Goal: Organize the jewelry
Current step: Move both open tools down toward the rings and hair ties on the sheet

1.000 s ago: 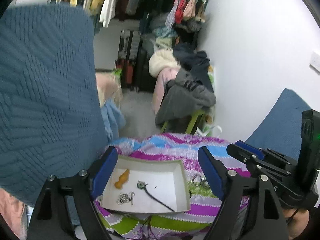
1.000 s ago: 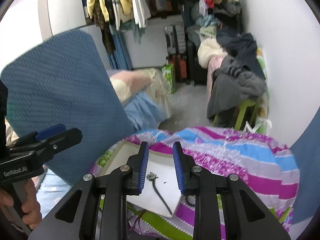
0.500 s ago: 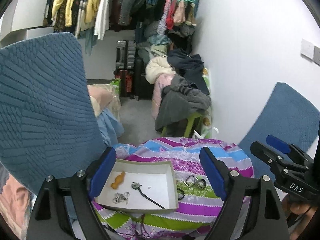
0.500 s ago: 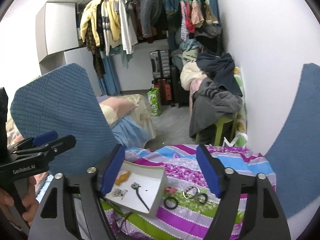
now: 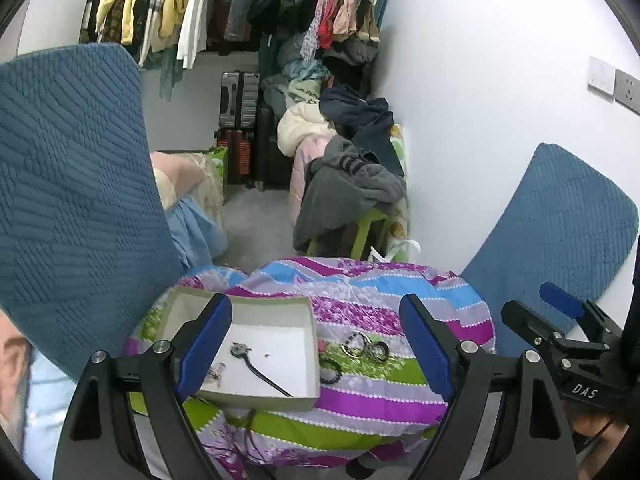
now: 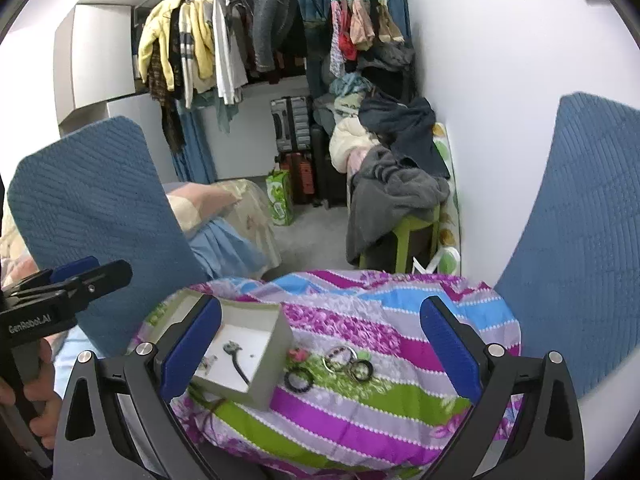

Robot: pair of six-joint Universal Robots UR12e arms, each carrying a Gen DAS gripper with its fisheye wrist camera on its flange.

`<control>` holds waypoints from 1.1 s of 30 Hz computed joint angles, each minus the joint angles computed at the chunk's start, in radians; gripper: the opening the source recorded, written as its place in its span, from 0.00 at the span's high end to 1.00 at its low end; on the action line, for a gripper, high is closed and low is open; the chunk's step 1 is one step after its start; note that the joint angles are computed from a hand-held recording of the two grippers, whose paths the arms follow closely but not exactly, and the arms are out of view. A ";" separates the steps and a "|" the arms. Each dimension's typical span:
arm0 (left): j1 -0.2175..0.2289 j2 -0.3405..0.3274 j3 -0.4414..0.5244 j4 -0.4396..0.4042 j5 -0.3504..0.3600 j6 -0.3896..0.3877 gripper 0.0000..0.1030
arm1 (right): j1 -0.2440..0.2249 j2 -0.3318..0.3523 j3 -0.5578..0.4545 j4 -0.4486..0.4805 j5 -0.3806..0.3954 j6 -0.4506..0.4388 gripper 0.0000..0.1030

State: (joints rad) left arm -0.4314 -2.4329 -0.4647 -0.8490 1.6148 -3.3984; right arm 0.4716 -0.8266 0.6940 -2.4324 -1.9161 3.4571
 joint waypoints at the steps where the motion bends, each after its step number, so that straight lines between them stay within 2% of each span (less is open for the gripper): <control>1: -0.002 -0.002 -0.002 -0.002 0.000 -0.002 0.17 | -0.002 -0.010 0.026 -0.013 0.000 0.000 0.03; 12: -0.019 -0.021 -0.037 0.002 0.014 -0.011 0.17 | -0.017 -0.074 0.214 -0.093 0.012 0.043 0.03; 18: -0.023 -0.025 -0.072 0.005 -0.003 -0.017 0.17 | -0.024 -0.088 0.273 -0.119 0.014 0.040 0.03; 22: -0.021 -0.027 -0.100 0.013 -0.049 -0.030 0.18 | -0.029 -0.098 0.320 -0.140 0.030 0.050 0.03; 28: -0.023 -0.048 -0.099 -0.010 -0.086 -0.006 0.18 | -0.035 -0.101 0.367 -0.168 0.059 0.068 0.10; 31: -0.026 -0.063 -0.086 -0.010 -0.102 0.006 0.19 | -0.044 -0.098 0.378 -0.159 0.093 0.091 0.20; 33: -0.029 -0.082 -0.058 -0.026 -0.107 0.012 0.29 | -0.051 -0.094 0.380 -0.158 0.117 0.102 0.28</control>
